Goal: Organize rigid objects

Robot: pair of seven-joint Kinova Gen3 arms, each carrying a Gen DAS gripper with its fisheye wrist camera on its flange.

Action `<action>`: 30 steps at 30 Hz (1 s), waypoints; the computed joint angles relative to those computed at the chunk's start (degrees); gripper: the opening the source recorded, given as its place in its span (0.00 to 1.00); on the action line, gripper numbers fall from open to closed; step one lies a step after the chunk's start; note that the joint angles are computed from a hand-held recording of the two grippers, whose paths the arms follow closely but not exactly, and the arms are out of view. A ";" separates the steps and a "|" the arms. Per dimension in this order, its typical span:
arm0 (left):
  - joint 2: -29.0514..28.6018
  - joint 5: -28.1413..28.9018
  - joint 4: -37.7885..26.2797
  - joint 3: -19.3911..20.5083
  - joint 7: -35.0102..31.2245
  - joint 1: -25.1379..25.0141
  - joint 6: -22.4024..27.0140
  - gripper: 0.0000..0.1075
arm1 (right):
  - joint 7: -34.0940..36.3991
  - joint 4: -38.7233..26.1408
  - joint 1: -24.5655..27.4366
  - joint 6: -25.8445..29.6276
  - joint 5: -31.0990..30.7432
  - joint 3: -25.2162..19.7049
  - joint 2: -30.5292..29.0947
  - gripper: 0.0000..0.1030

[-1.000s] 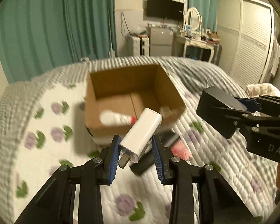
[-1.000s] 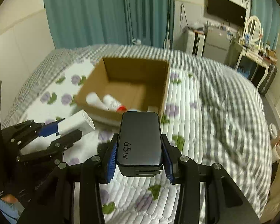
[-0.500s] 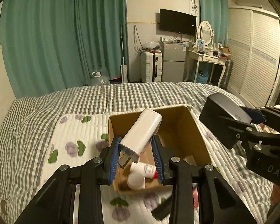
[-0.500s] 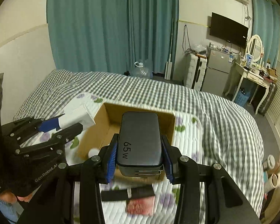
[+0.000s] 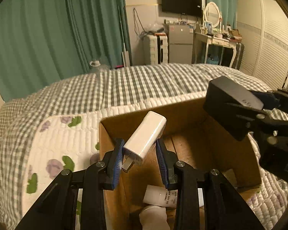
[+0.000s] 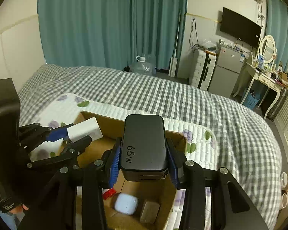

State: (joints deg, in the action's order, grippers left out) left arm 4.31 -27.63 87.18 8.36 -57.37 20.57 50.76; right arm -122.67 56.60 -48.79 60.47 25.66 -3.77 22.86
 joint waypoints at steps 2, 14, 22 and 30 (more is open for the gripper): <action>0.64 0.56 0.31 -0.21 -0.50 -0.36 -0.40 0.32 | 0.22 0.24 0.90 -0.79 -0.97 -0.13 1.19 0.41; -0.98 -2.37 1.73 0.24 1.68 1.03 -2.06 0.34 | 0.82 -0.30 2.80 1.34 -6.89 0.06 2.98 0.41; -5.82 -8.85 0.68 4.78 6.57 3.14 6.49 0.67 | -6.01 1.41 -3.32 5.73 4.44 0.25 -5.24 0.61; -13.76 -11.05 1.71 11.93 11.12 1.60 13.46 0.77 | -11.10 4.25 -8.77 15.31 15.12 -5.69 -12.90 0.81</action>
